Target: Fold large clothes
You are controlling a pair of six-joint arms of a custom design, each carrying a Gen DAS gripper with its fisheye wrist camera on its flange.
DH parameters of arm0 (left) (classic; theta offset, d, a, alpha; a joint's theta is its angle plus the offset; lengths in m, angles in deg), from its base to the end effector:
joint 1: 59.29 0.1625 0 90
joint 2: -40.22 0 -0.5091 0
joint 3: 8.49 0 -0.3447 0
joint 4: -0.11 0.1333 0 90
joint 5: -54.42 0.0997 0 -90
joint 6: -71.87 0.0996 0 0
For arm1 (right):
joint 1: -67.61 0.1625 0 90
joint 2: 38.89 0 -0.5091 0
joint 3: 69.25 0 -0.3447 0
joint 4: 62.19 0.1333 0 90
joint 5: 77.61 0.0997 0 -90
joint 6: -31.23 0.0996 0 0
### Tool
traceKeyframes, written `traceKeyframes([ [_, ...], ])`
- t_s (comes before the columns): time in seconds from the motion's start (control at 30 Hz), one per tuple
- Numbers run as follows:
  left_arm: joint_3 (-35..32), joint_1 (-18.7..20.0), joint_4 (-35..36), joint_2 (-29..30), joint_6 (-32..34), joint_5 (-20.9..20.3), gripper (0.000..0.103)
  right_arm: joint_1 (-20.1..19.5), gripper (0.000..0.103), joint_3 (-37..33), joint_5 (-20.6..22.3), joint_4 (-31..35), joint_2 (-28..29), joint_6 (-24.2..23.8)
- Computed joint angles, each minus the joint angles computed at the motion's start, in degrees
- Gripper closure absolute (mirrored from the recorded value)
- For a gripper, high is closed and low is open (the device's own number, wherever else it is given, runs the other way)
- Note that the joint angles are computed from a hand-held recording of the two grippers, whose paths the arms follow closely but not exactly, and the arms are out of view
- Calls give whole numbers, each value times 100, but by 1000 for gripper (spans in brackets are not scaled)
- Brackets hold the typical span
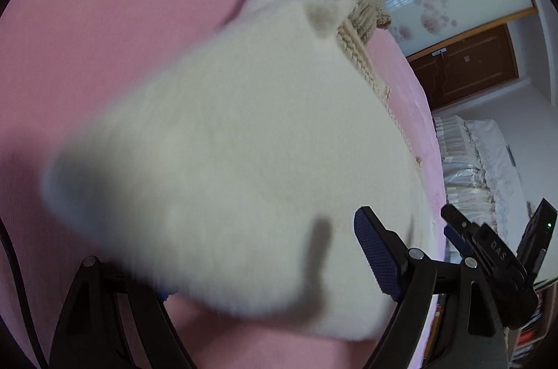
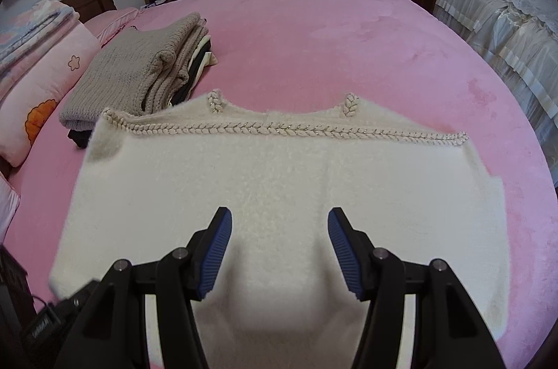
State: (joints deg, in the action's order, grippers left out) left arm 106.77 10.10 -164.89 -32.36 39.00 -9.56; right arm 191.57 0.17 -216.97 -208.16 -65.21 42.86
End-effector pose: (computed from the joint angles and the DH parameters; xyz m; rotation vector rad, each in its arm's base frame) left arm -0.0237 -0.5658 0.3922 -0.4878 2.7778 -1.0207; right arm 0.5057 -0.6476 0.1117 0.3351 -2.3258 0.6618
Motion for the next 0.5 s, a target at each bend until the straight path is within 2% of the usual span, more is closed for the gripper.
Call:
traceKeyframes([
  [0.03, -50, 26, -102, 67, 119, 9, 18, -7, 46, 31, 4, -68, 7, -71],
  [0.1, -127, 62, -285, 164, 250, 22, 18, -27, 53, 73, -39, -172, 51, -260],
  [0.17, -143, 72, -524, 253, 229, 58, 18, -57, 70, 90, -23, -182, 80, -393],
  [0.23, -57, 14, -686, 243, 36, 257, 34, -80, 78, 129, -90, -246, 124, -473],
  [0.27, -22, 13, -688, 209, -30, 346, 41, -94, 78, 172, -98, -276, 131, -455],
  [0.3, 10, 16, -686, 192, -100, 444, 56, -115, 78, 246, -73, -315, 125, -400],
  [0.33, 33, 5, -667, 157, -146, 473, 63, -120, 79, 313, -63, -392, 125, -379],
  [0.4, 40, -126, -564, 88, -58, 657, 72, -122, 79, 511, -94, -794, 140, -513],
  [0.5, -86, -514, -478, 151, 592, 1296, 78, -191, 79, 746, 4, -1261, 145, -609],
])
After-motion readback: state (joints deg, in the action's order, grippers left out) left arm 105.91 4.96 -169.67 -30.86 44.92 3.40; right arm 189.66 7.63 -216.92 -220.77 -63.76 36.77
